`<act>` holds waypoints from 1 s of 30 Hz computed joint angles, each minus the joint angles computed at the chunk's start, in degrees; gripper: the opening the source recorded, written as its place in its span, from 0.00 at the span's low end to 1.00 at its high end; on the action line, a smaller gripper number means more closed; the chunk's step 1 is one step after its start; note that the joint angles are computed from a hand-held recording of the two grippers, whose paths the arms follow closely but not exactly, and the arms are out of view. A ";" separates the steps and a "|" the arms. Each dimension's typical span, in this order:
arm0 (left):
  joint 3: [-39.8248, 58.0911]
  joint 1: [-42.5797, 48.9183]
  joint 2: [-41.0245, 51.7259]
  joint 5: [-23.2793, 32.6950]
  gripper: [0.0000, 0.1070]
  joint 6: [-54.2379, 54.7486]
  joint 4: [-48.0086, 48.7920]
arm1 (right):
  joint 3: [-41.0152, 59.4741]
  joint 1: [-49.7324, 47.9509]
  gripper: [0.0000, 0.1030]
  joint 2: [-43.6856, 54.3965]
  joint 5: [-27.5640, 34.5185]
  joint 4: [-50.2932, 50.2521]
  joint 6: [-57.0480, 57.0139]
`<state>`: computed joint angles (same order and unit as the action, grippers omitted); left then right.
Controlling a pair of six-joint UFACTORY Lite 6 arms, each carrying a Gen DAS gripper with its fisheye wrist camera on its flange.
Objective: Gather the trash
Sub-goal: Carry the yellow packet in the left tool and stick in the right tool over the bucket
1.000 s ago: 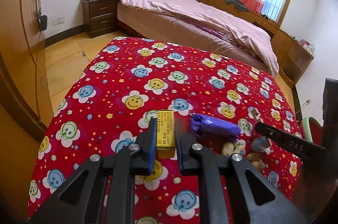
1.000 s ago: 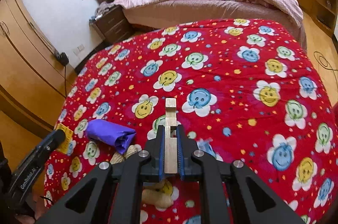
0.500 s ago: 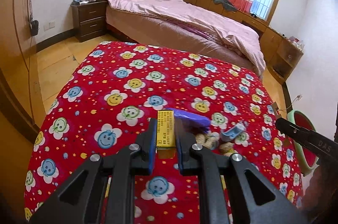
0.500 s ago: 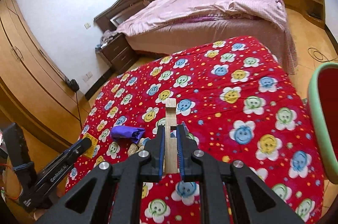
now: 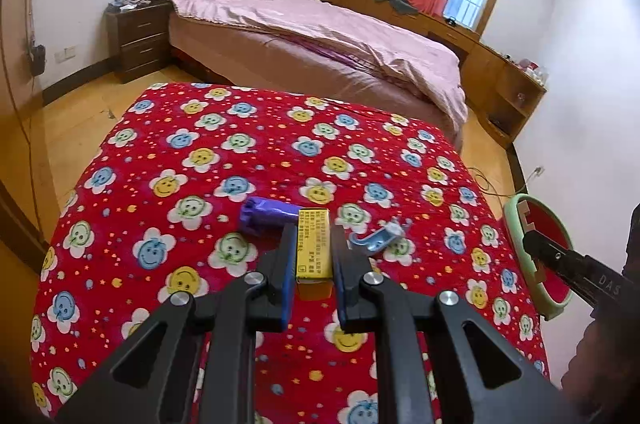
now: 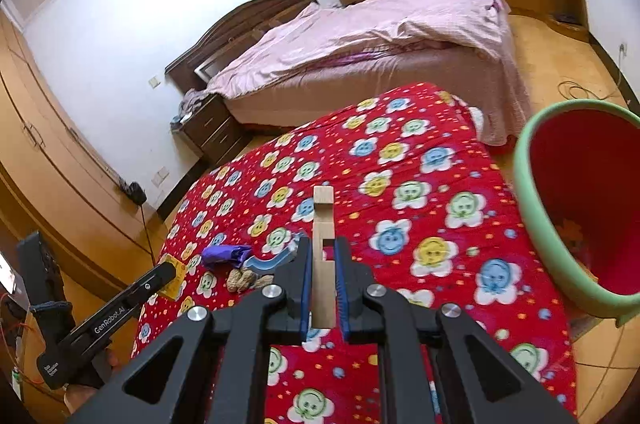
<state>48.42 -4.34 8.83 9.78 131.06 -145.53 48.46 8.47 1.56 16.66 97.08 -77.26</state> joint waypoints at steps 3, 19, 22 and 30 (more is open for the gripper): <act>0.56 -1.33 0.04 -0.37 0.15 -2.98 2.59 | -2.37 -2.74 0.12 -2.57 1.16 -0.13 -0.43; 7.44 -10.64 3.88 -4.22 0.14 -2.67 0.91 | -9.68 -17.89 0.12 -10.20 8.37 -3.82 -0.42; 9.75 -12.69 5.31 -5.17 0.14 -1.13 -0.64 | -10.36 -20.47 0.12 -10.85 9.67 -3.48 -1.27; 16.76 -18.09 9.91 -7.60 0.14 -1.31 -0.45 | -11.33 -30.02 0.12 -11.62 14.52 -4.92 -2.42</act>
